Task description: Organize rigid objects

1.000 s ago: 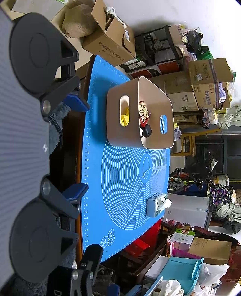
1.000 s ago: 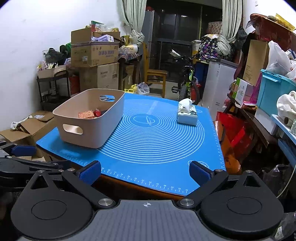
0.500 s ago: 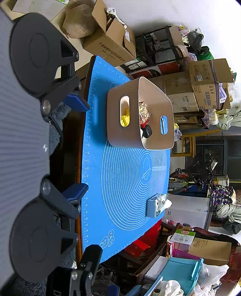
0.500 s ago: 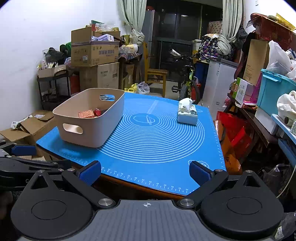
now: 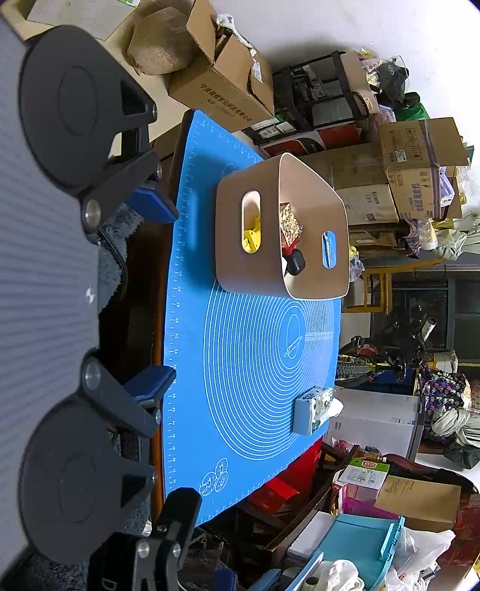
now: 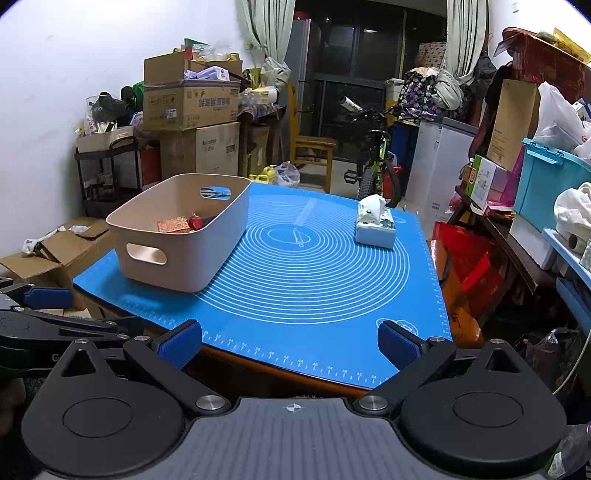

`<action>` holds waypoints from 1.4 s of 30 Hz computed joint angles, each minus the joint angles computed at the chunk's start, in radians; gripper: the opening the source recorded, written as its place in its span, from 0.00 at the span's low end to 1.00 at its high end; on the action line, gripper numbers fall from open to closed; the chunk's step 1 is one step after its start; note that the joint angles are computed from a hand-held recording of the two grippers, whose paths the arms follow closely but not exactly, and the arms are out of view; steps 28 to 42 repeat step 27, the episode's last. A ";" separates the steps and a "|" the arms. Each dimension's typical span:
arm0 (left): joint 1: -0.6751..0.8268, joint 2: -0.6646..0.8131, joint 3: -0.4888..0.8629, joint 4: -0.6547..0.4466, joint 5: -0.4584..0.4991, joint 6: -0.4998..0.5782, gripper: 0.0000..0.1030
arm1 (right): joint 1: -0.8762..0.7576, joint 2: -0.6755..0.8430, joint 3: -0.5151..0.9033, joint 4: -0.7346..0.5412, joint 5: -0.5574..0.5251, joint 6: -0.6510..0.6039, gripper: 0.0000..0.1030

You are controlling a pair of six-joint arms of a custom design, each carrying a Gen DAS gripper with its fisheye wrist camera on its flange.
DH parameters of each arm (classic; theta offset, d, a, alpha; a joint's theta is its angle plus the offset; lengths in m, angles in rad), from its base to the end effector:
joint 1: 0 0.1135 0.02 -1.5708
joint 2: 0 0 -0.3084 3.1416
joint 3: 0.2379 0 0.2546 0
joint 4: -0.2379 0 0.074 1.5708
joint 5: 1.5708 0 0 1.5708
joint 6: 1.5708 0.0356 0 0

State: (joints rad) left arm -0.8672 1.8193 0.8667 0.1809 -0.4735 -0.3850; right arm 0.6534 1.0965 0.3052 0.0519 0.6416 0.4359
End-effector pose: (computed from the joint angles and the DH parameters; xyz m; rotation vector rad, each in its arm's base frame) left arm 0.2478 -0.2670 0.1719 0.3120 2.2211 -0.1159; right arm 0.1491 0.0873 0.1850 0.0791 2.1419 -0.1177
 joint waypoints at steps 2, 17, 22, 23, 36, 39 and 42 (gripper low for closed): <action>0.000 0.000 0.000 0.000 0.000 0.001 0.82 | -0.001 -0.001 0.001 -0.002 0.000 0.000 0.98; 0.001 -0.001 0.000 0.001 0.001 0.001 0.82 | 0.001 0.000 0.005 -0.007 0.001 0.001 0.98; 0.001 -0.001 -0.001 0.002 0.001 0.001 0.82 | 0.002 0.000 0.007 -0.009 0.002 0.001 0.98; 0.001 -0.001 -0.001 0.002 0.000 0.001 0.82 | 0.002 0.000 0.007 -0.009 0.002 0.001 0.98; 0.001 -0.001 -0.002 0.005 0.001 0.002 0.82 | 0.000 -0.002 0.007 -0.011 0.000 0.000 0.98; 0.001 -0.001 -0.002 0.005 0.001 0.002 0.82 | 0.000 -0.002 0.007 -0.011 0.000 0.000 0.98; 0.001 -0.001 -0.002 0.005 0.001 0.002 0.82 | 0.000 -0.002 0.007 -0.011 0.000 0.000 0.98</action>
